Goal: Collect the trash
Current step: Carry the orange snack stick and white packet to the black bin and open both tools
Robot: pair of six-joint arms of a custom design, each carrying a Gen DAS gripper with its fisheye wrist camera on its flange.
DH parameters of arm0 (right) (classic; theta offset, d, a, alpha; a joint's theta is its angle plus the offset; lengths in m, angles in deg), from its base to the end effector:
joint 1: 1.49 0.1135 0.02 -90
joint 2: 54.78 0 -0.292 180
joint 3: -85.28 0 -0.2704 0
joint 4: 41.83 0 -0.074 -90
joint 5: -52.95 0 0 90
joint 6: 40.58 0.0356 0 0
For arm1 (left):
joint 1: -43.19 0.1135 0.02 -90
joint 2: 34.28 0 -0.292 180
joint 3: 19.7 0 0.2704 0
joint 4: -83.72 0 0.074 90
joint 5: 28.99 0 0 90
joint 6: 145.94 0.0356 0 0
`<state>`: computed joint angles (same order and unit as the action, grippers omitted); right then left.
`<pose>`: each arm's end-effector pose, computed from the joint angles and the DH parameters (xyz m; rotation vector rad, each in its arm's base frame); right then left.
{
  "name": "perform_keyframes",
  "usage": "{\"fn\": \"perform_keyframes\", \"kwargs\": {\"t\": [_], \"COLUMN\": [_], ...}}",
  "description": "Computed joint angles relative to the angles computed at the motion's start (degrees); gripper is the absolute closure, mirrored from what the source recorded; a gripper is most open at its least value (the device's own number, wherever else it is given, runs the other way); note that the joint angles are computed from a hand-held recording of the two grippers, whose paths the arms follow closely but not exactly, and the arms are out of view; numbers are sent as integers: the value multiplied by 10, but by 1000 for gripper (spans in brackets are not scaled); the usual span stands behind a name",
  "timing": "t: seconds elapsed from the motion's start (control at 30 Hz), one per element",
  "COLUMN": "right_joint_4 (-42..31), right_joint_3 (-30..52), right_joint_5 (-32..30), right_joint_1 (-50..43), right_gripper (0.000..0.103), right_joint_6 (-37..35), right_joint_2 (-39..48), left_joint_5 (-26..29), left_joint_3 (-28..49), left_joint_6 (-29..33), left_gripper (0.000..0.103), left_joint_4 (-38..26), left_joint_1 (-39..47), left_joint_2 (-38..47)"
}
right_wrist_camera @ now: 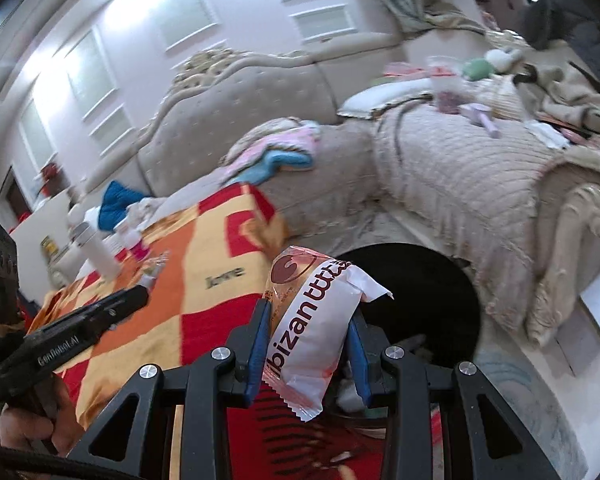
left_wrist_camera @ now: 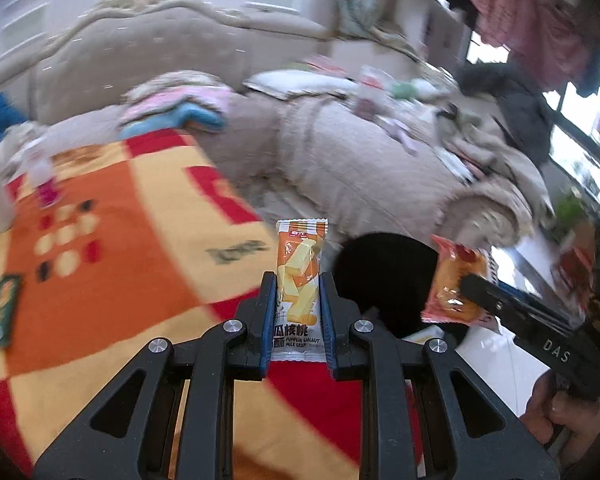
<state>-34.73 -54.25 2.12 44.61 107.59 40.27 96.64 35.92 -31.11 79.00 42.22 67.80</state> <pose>0.2042 0.1797 0.1091 0.5256 2.1213 0.1922 0.3315 -0.0264 0.1228 0.7689 2.1882 -0.5568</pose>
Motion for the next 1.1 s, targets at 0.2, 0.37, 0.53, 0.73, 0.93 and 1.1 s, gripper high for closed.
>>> {"fn": "perform_keyframes", "kwargs": {"t": [0.2, 0.37, 0.53, 0.73, 0.93, 1.1], "right_joint_4": [-65, -116, -124, -149, -169, -166], "right_joint_3": [-19, -21, -10, 28, 51, 37], "right_joint_5": [-4, 5, -12, -5, -11, -13], "right_joint_1": [-24, -40, -68, -74, -77, -85], "right_gripper": [68, 68, 68, 68, 68, 64], "right_joint_6": [45, 62, 54, 52, 51, 69], "right_joint_2": [-17, -18, 4, 34, 55, 44], "left_joint_5": [-1, -6, 9, -10, -17, -10], "left_joint_3": [22, 48, 79, 78, 85, 73], "left_joint_6": [-2, -3, -11, -9, -6, -31], "left_gripper": [85, 85, 85, 84, 84, 61], "left_joint_4": [-2, -11, -30, -19, -28, -12], "left_joint_1": [-77, -103, -108, -114, -116, -99], "left_joint_2": [60, 93, 115, 123, 131, 114]}}
